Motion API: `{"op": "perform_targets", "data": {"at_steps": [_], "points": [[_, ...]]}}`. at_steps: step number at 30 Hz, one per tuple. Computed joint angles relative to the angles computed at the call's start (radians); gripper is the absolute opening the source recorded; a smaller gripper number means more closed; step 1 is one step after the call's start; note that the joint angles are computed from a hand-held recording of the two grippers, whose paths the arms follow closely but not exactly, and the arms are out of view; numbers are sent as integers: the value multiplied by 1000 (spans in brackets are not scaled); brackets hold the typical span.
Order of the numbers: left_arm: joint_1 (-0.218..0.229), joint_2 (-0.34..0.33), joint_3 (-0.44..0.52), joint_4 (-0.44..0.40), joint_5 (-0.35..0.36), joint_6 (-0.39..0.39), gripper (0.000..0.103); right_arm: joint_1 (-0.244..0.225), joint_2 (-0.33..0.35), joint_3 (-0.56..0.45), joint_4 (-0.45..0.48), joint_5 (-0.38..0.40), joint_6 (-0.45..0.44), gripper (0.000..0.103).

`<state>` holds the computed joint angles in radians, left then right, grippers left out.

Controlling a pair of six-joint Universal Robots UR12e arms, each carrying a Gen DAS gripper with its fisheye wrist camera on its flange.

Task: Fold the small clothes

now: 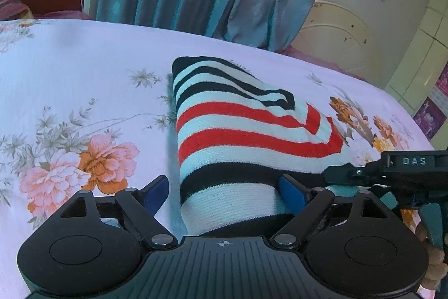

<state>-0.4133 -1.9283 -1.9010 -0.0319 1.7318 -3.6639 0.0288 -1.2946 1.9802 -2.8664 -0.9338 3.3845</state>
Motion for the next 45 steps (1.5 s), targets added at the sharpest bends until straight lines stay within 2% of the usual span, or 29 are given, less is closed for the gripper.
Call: {"op": "perform_targets", "data": {"at_steps": [1, 2, 4, 11, 13, 15, 20, 23, 25, 30, 36, 40, 43, 45], "points": [[0, -1, 1, -3, 0, -3, 86, 0, 4, -2, -1, 3, -5, 29], [-1, -1, 3, -6, 1, -4, 86, 1, 4, -3, 3, 13, -11, 25], [-1, -1, 7, -11, 2, 4, 87, 6, -5, 2, -10, 5, -32, 21], [-21, 5, 13, 29, 47, 41, 87, 29, -47, 21, -133, -107, -156, 18], [-27, 7, 12, 40, 48, 62, 87, 22, -54, 28, -144, -131, -174, 18], [-28, 7, 14, 22, 37, 68, 87, 5, -57, 33, -110, -124, -184, 18], [-32, -10, 21, -12, 36, 55, 87, 0, -32, 39, -79, -132, -152, 22], [-33, -7, 22, -21, 41, 62, 88, -9, -56, 46, -60, -119, -131, 29], [-33, -4, 21, -25, 40, 67, 88, -20, -84, 67, -66, -120, -130, 30], [-31, 4, 24, -53, 30, 67, 88, -43, -141, 115, -26, -109, -146, 26], [-32, 19, 16, -73, 28, 93, 88, -60, -178, 166, -37, -98, -106, 18], [-37, 28, 1, -76, 29, 83, 88, -65, -187, 196, -43, -113, -81, 19], [-39, 22, -1, -74, 30, 71, 88, -54, -171, 194, -22, -162, -93, 27], [-40, 25, 7, -97, 36, 60, 88, -53, -168, 188, -8, -164, -73, 27]]}}
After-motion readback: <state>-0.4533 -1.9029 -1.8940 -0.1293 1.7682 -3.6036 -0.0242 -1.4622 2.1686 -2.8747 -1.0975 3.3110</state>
